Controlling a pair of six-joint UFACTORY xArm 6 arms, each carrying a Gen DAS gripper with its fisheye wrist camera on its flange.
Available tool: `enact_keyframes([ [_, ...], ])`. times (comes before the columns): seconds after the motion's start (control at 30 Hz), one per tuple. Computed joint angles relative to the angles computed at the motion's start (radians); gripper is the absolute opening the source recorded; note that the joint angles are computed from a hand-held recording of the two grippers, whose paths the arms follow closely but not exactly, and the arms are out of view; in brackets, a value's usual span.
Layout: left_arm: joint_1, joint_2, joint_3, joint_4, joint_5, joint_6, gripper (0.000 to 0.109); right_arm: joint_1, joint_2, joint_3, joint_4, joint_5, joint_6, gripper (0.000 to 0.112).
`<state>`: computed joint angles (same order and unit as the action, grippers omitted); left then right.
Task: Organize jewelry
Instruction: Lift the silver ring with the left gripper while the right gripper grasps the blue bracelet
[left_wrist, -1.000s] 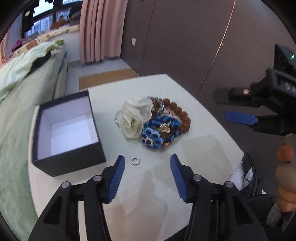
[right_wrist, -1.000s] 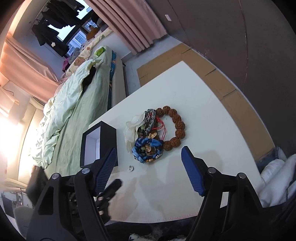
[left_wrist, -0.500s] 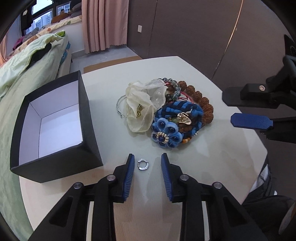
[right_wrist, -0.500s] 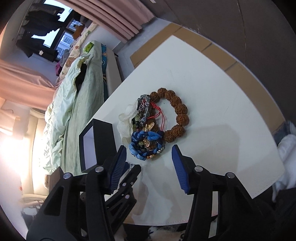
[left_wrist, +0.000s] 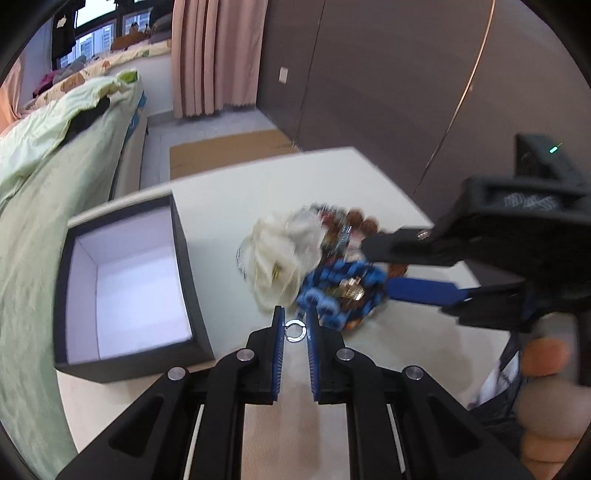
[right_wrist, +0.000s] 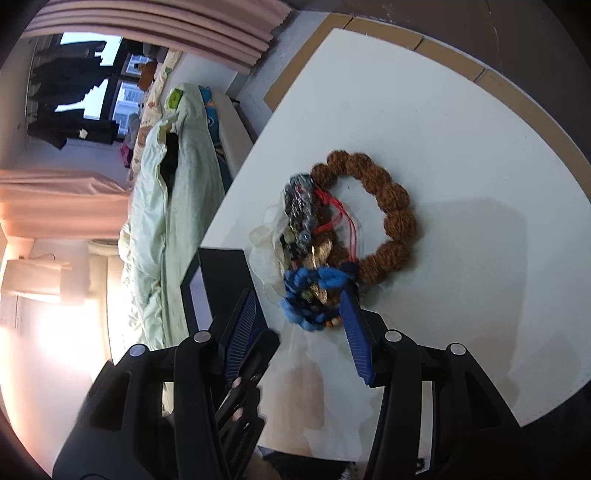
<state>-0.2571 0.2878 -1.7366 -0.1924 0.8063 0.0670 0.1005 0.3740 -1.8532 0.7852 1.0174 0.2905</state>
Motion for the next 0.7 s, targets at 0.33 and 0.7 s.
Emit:
enact_keyframes([
  [0.33, 0.028, -0.037, -0.018, -0.035, -0.041, -0.005, 0.010, 0.015, 0.016, 0.002, -0.040, -0.032, 0.094, 0.049],
  [0.7, 0.054, -0.133, 0.074, -0.049, -0.094, -0.006, 0.010, 0.047, 0.065, -0.081, -0.168, -0.055, 0.208, 0.048],
])
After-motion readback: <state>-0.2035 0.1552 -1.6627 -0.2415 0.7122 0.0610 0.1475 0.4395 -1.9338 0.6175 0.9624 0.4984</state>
